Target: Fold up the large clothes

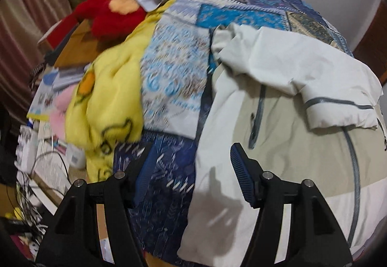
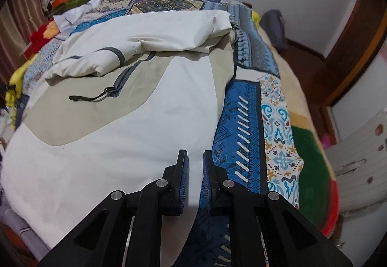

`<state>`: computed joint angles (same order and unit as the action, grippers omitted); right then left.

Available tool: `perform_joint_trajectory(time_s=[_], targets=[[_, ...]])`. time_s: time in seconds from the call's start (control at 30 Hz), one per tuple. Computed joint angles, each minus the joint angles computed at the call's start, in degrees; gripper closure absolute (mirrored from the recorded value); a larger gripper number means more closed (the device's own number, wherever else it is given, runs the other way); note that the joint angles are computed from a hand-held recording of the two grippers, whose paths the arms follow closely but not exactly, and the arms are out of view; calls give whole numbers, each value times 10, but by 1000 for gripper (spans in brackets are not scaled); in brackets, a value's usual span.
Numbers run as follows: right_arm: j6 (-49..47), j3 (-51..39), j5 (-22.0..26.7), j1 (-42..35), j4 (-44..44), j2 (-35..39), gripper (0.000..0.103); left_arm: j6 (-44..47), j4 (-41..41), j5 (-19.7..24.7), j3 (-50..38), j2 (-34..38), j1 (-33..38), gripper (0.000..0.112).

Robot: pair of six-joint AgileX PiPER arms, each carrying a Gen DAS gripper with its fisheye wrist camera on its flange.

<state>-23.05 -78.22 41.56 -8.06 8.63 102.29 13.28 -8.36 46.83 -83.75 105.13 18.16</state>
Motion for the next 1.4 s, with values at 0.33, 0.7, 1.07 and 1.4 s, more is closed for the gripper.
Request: perform_joint_trajectory(time_s=[0.33, 0.7, 1.07, 1.4], targets=[[23, -39, 18, -63, 33, 41, 20, 33, -29, -14, 65, 0, 20, 50], [-62, -24, 177, -117, 211, -33, 20, 161, -177, 92, 93, 32, 91, 45], [-91, 32, 184, -55, 258, -38, 81, 213, -288, 158, 97, 80, 93, 28], [-109, -81, 180, -9, 326, 36, 94, 158, -239, 104, 68, 33, -1, 107]])
